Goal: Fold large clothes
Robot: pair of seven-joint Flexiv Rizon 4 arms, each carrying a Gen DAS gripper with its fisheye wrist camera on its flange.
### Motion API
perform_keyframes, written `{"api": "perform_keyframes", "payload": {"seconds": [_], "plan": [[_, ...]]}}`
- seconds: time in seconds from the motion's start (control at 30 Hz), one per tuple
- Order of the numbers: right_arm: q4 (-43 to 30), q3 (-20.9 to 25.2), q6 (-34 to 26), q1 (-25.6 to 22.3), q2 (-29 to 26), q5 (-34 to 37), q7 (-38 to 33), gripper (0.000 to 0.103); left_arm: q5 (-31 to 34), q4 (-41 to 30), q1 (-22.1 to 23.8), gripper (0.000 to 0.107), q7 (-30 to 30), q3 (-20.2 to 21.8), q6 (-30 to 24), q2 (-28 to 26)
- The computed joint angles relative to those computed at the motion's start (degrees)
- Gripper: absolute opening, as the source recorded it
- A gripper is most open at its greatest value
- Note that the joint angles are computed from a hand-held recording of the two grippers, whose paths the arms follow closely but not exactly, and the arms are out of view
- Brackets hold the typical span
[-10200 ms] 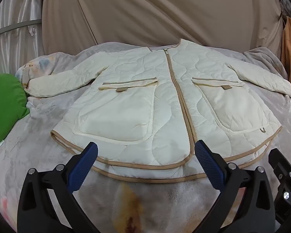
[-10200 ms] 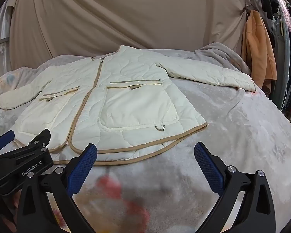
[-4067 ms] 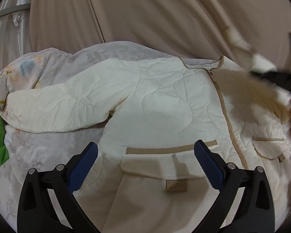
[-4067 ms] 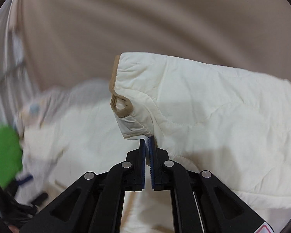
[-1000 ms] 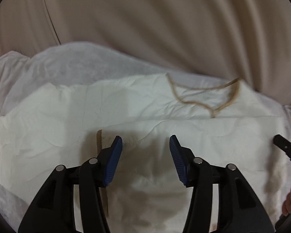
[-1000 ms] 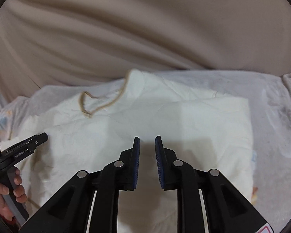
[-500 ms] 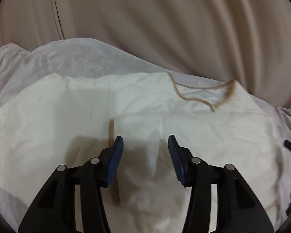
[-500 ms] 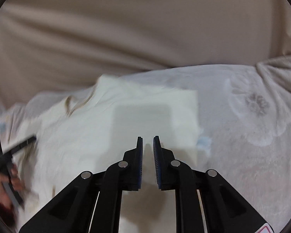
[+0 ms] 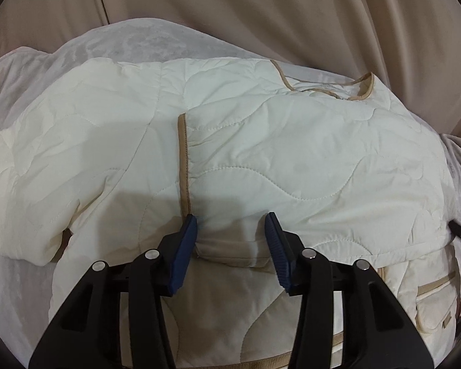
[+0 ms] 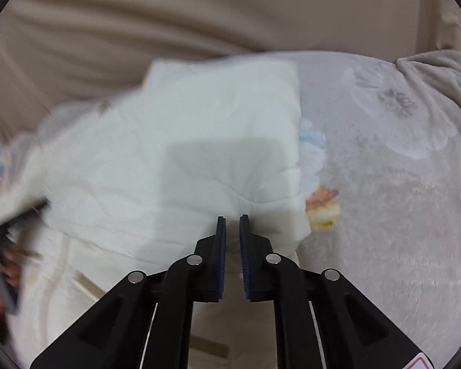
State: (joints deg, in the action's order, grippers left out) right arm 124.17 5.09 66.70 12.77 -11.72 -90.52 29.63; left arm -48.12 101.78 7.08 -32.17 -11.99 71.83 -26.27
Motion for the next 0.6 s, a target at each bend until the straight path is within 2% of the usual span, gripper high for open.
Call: {"api": "perform_keyframes", "payload": {"seconds": [0.03,0.07,0.13,0.2,0.23,0.3,0.33,0.43,0.5,0.6], "plan": [[0.2,-0.1,-0.4,0.1,-0.5,0.2,-0.9,0.002,-1.0,0.8,0.8,0.045,0.6,-0.4,-1.0,0.9],[0.8,-0.4,0.8,-0.6,0.1,-2.1,2.0,0.001,-2.2,1.4,1.5,0.046,1.0,-0.4,-2.9,1.8],[2.7,0.4,0.1,-0.9,2.4,-1.6,4.6,0.001,-3.4,3.0,1.7,0.048,0.9,1.1,-2.8,3.6],[4.3,2.0,-3.4,0.3,4.6,1.9,2.8,0.012,-7.1,4.4,3.3,0.048,3.7,1.9,-3.8,5.5],[5.2,3.1,-6.0,1.4,5.8,3.9,1.8,0.015,-8.3,4.7,3.8,0.05,4.1,2.9,-4.1,6.0],[5.7,3.9,-7.1,2.7,6.7,3.6,1.9,0.017,-10.9,4.9,5.3,0.052,3.9,5.2,-4.8,6.6],[6.3,4.5,-7.3,3.5,7.3,2.6,2.9,0.018,-11.6,4.6,6.0,0.055,3.1,6.4,-5.0,6.5],[7.7,5.8,-6.9,5.3,8.4,-0.5,6.4,0.028,-12.0,3.2,8.7,0.062,-1.0,9.9,-4.2,5.2],[8.2,6.4,-6.3,6.5,7.9,-2.8,8.6,0.035,-11.0,1.1,10.9,0.062,-5.8,11.5,-3.5,3.2],[7.3,7.6,-9.4,9.8,5.4,-1.1,7.6,0.039,-10.4,-2.1,14.4,0.062,-11.9,11.8,-3.2,0.4]]}}
